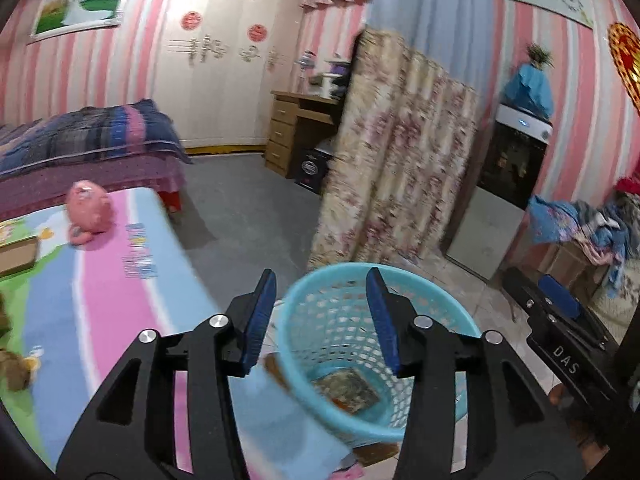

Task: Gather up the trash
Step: 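Grasp the orange peel with the left tool while the right tool grasps brown paper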

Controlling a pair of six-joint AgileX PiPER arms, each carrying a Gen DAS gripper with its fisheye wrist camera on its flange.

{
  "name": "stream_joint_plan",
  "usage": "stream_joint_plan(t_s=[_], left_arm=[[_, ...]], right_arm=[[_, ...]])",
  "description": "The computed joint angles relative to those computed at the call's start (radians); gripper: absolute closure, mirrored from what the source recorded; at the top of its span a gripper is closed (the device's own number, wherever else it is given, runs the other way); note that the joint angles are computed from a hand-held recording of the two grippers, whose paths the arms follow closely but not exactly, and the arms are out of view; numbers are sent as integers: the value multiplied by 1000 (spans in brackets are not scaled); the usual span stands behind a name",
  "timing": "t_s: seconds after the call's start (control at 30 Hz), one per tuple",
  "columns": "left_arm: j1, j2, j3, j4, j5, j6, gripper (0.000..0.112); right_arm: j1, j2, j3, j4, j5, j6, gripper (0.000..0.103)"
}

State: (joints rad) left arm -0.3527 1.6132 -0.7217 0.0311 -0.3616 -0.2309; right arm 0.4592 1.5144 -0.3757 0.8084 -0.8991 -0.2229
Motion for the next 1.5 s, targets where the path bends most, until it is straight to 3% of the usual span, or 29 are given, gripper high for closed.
stream_joint_plan(t_s=[0.07,0.13,0.2,0.3,0.43,0.5,0.57,0.7,0.77,0.8,0.87,1.0,1.03,1.07,1.1,1.17,1.3,1.5], left_arm=[[66,-81,61,64,2,-37,46],[172,-188,130,221,27,-142,36],[317,-299,204,421,53,-271,31],[590,-374,276,721,-15,-449,26],[990,-387,266,1063,-78,-641,22],[1184,-298,243,1151,-197,-614,21],[1290,-198,229,1126,-266,-518,21],[1349,4,169,1057,-274,-430,21],[1357,106,93,1136,-251,-514,21],[1337,154,41,1175,-202,-591,21],[1316,195,-24,1255,-141,-709,21],[1298,247,-82,1324,-76,-787,24],[1295,259,-92,1368,-74,-819,36],[1287,277,-116,1449,-70,-890,56],[1287,288,-127,1490,-69,-926,65],[1299,291,-120,1484,-89,-910,79],[1360,265,-97,1493,-203,-919,83],[1402,171,-12,1373,-293,-782,83]], right_arm=[[31,-20,-8,-13,9,-29,27],[92,-40,-35,9,20,-81,27],[148,-58,-70,23,38,-100,27],[240,-46,-160,48,79,-114,27],[354,30,-311,67,146,-157,26],[398,78,-389,64,193,-167,25],[424,144,-466,-5,245,-98,24],[498,313,-580,-53,243,-56,24],[528,384,-610,-63,227,-46,24],[536,413,-621,-66,233,-45,24],[549,472,-671,-34,287,-78,24],[570,525,-719,7,327,-174,24],[574,536,-735,32,332,-214,24],[573,546,-754,52,346,-239,24],[574,556,-769,71,358,-254,23],[572,589,-811,92,380,-272,23],[569,656,-926,180,464,-369,23],[559,799,-1183,697,595,-932,23]])
